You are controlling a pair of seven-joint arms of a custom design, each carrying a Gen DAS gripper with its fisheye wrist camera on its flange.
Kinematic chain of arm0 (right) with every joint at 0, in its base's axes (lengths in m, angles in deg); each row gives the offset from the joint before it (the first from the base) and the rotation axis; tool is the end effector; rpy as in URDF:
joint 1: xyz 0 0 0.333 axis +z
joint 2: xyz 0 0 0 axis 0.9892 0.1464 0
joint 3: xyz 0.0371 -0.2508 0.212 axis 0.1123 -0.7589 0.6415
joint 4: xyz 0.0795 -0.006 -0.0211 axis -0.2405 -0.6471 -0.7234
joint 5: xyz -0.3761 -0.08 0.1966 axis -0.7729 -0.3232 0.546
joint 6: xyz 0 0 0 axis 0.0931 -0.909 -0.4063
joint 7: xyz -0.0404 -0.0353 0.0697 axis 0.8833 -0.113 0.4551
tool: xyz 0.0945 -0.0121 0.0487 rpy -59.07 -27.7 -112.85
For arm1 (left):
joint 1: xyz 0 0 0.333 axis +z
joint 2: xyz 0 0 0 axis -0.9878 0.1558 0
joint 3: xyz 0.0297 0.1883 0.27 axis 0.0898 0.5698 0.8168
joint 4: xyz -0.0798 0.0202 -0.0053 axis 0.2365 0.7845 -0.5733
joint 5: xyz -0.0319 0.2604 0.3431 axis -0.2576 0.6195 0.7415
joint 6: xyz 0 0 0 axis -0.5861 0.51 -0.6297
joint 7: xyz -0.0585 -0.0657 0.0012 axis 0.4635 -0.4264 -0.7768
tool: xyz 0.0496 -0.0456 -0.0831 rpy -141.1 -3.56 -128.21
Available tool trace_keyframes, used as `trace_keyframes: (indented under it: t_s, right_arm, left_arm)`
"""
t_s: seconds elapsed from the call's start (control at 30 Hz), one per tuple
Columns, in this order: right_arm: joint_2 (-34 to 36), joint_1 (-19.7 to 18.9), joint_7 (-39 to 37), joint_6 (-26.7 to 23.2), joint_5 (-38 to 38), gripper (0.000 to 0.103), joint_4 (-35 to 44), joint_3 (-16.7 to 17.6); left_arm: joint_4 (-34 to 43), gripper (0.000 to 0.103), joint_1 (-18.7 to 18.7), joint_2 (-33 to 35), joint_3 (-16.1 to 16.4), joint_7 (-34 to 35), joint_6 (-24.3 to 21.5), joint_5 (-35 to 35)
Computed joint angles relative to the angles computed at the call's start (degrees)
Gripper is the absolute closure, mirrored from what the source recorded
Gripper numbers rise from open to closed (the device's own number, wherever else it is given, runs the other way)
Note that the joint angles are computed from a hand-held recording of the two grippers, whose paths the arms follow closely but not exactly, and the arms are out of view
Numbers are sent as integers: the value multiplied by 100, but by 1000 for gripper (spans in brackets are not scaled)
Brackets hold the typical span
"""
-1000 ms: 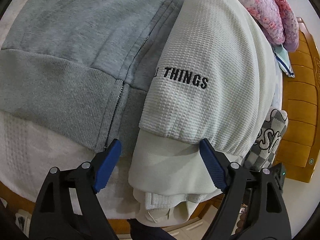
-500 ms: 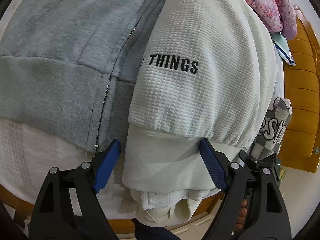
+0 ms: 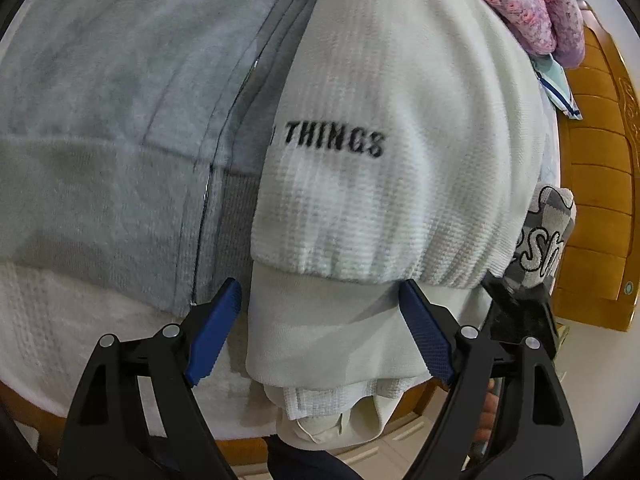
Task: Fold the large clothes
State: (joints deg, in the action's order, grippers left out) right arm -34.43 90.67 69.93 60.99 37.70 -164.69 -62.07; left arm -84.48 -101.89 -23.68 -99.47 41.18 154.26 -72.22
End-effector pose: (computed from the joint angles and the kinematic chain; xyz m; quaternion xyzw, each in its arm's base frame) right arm 0.6457 0.2282 0.4055 -0.3944 0.7815 0.3922 0.2825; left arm 0.5522 -0.4015 0.4610 0.8401 -0.4822 0.1820 0.1693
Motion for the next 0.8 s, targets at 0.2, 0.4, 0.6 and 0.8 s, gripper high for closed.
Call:
trace_keyframes:
  t_s: [0.2,0.4,0.6,0.8]
  right_arm:
    - [-251,179,373,382,-703,74,4,-30]
    - [-250,274,641,565,-933,76,123,-30]
    - [-327,316,837,717,-1198,74,-109,-53]
    - [-297,454,1593,521,-2383,76,255,-109]
  left_arm:
    - [68,21,102,-153,144,-21,49,318]
    - [1142,21,251,688,317,350,-306,949]
    - [1696,20,317,1336,205,921,-252,535]
    - [1670,71,-45,1250,427,687,35,1118]
